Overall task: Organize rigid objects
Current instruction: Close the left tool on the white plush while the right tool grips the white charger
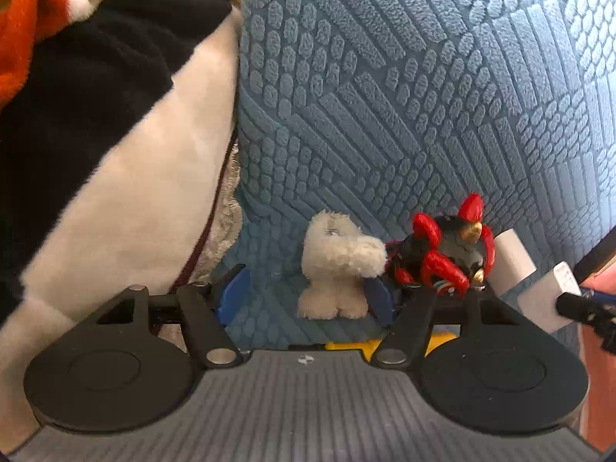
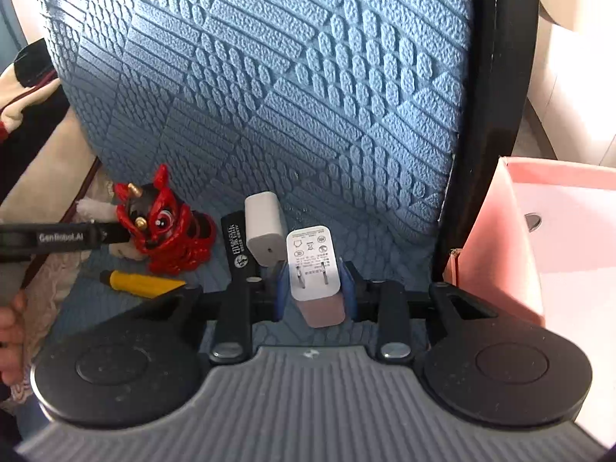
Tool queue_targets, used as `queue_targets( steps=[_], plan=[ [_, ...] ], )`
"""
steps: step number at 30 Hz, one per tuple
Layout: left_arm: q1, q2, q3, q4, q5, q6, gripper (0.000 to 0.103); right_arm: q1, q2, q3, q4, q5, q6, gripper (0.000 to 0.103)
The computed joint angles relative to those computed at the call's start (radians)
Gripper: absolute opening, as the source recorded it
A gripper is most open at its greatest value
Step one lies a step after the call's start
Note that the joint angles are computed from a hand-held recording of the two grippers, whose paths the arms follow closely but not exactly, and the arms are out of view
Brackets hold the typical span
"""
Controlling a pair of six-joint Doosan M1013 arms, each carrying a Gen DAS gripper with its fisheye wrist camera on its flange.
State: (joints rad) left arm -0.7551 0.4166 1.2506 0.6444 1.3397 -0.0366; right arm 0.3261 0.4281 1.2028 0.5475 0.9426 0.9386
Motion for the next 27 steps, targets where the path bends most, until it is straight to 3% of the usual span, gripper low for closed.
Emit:
queue_targets(
  steps=[7,15,17,20,27],
  plan=[
    [0.015,0.008,-0.001,-0.001,-0.034,0.027,0.071,0.007,0.033,-0.037,-0.041,0.038,0.013,0.043],
    [0.041,0.018,0.005,0.003,-0.08,0.012,0.071,0.011,0.033,-0.015,-0.062,0.019,0.016,0.042],
    [0.044,0.013,0.017,0.011,-0.094,0.001,0.062,0.008,0.025,-0.004,-0.066,0.007,0.012,0.034],
    [0.047,0.007,0.024,0.012,-0.114,-0.016,0.045,0.013,0.013,0.022,-0.052,-0.044,-0.007,0.031],
    [0.025,0.001,0.013,0.051,-0.111,-0.043,0.043,0.018,-0.014,0.044,-0.06,-0.072,-0.02,0.031]
  ],
)
